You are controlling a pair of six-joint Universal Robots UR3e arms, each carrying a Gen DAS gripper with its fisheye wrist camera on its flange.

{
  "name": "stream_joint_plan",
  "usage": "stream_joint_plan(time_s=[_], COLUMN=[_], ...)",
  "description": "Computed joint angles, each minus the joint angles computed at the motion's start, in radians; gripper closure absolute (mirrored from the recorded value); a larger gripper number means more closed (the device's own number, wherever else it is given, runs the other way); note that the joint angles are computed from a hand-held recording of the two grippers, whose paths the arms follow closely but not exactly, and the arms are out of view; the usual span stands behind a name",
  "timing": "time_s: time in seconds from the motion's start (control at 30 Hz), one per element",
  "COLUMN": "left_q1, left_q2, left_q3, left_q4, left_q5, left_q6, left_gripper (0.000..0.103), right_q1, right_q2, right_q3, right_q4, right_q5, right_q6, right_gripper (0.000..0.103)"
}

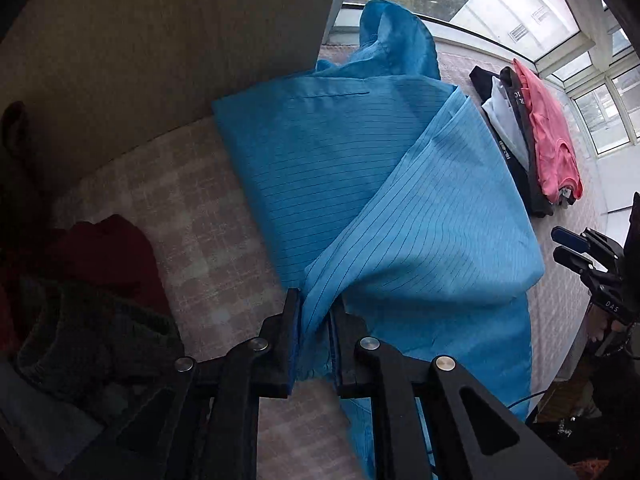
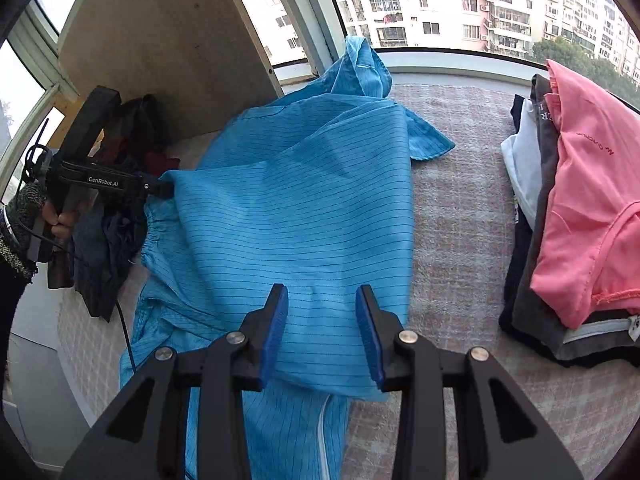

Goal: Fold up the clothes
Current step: 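Lay the coverall flat on the mat and open both grippers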

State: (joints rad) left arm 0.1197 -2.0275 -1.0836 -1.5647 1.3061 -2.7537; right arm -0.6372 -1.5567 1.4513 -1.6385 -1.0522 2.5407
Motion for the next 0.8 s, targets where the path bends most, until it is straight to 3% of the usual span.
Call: stream_joint_plan(time_s=[0.17,0.27,0.4,0.5,0.6,0.63,0.73,0.8], left_q1=[0.014,0.014,0.055,0.075,-0.005,-0.071,-0.302,-0.371], left_q2=[-0.110,-0.082,0.215,0.445,0.516,0.520,0.498,0.479], left_q3=[0.073,0.074,-0.202,-0.381,-0.462,-0.486,-0.581,-0.617], left_q4=[0.076,0.088,0.177,0.097,0.012,0.052,0.303,0.363], left_q5=[0.066,0.101,0.071,-0.075,-0.184,-0.160,0.080,0.161], left_q6=[-0.038,0.000,0.083,0.230,0.294,0.277,0.223,0.239], left_gripper=[0.058,0.057,0.057,0.057,0.057,0.056,0.057,0.057], right_q1=[0.166,0.024,-0.258,-0.353,-0.275,-0.238,-0.154,-0.112], right_q2=[0.141,-0.017,-0.307,-0.407,-0.435,-0.429,-0.377,-0.343], right_q3=[-0.053,0.025,0.185,0.272,0.347,0.360,0.363,0.370], right_q4=[-0.151,-0.069,0.157,0.269,0.171,0.131,0.064,0.023], right_q5=[-0.159,-0.037,0.009,-0.016,-0.067,-0.080,-0.122,-0.149], right_q6=[0.143,0.075,-0.136,-0.203,-0.142,-0.117,-0.048,-0.008], right_gripper=[0.068,0.068,0.066,0.066,0.066,0.066,0.063,0.063])
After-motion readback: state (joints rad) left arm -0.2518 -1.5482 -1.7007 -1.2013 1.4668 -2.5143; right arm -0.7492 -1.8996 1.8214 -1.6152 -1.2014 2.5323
